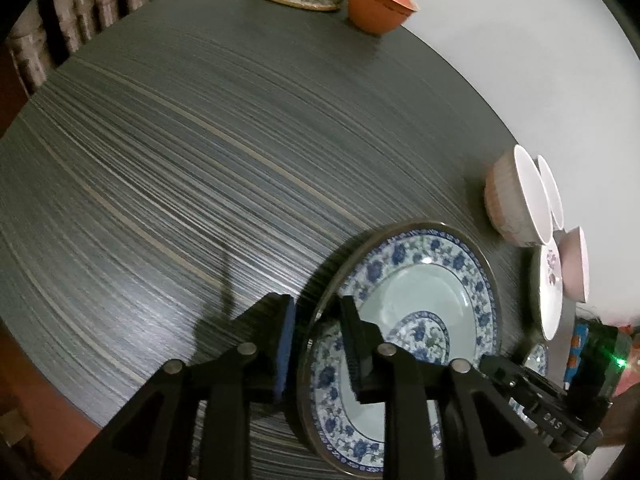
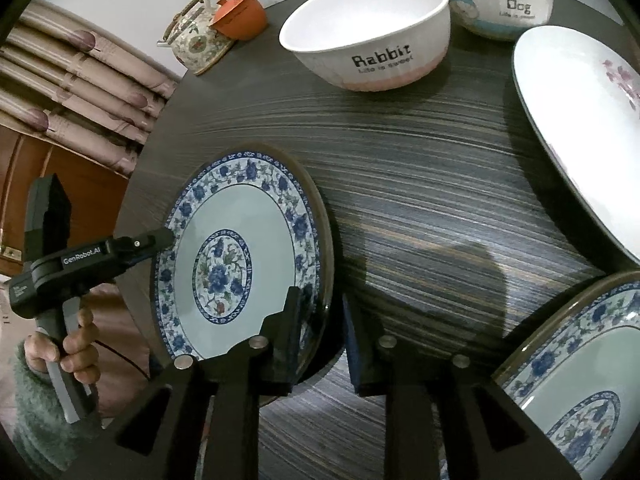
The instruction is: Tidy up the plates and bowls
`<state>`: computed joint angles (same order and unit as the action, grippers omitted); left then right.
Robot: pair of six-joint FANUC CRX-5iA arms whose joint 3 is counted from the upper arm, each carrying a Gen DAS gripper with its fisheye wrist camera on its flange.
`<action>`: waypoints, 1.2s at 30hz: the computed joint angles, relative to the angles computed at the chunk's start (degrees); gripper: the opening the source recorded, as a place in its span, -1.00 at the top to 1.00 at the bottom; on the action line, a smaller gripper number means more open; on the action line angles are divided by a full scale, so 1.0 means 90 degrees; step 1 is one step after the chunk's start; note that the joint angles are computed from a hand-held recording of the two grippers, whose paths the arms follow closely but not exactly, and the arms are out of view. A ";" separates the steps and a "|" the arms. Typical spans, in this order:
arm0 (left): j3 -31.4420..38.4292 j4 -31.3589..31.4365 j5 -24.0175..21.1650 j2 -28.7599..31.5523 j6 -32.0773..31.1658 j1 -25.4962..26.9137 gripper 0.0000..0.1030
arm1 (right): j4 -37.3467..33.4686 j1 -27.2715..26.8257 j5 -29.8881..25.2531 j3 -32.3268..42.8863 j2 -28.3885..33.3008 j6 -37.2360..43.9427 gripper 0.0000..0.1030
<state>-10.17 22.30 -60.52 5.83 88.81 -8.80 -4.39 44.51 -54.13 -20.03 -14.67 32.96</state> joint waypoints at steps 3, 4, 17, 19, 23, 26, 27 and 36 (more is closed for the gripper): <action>0.0036 -0.0197 0.0039 -0.0058 0.0225 -0.0023 0.35 | 0.0077 0.0012 -0.0014 -0.0074 -0.0110 -0.0110 0.49; 0.0045 -0.0278 0.0067 -0.0098 0.0297 -0.0042 0.29 | 0.0124 0.0025 -0.0024 -0.0097 -0.0150 -0.0159 0.46; 0.0634 -0.2161 0.0584 -0.0871 0.1092 -0.1364 0.02 | 0.2113 0.1085 -0.0611 -0.0778 -0.1059 -0.2111 0.26; 0.0657 -0.2241 0.0602 -0.0941 0.1142 -0.1604 0.02 | 0.2370 0.1342 -0.0773 -0.0918 -0.1298 -0.2515 0.24; 0.0660 -0.2424 0.0644 -0.1062 0.1316 -0.2059 0.02 | 0.3075 0.1937 -0.1381 -0.1146 -0.1670 -0.3295 0.22; 0.0841 -0.2702 0.0569 -0.1001 0.1615 -0.2466 0.02 | 0.3680 0.2586 -0.2194 -0.1262 -0.1892 -0.3968 0.18; 0.0850 -0.2718 0.0570 -0.1005 0.1701 -0.2598 0.02 | 0.3833 0.2780 -0.2494 -0.1272 -0.1941 -0.4126 0.16; 0.0971 -0.2658 0.0550 -0.0780 0.2024 -0.3503 0.00 | 0.4152 0.4355 -0.4778 -0.1348 -0.2491 -0.5453 0.03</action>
<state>-1.43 -1.62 -55.57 -1.19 107.02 -40.33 32.97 83.71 -97.14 -32.16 -37.09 -16.11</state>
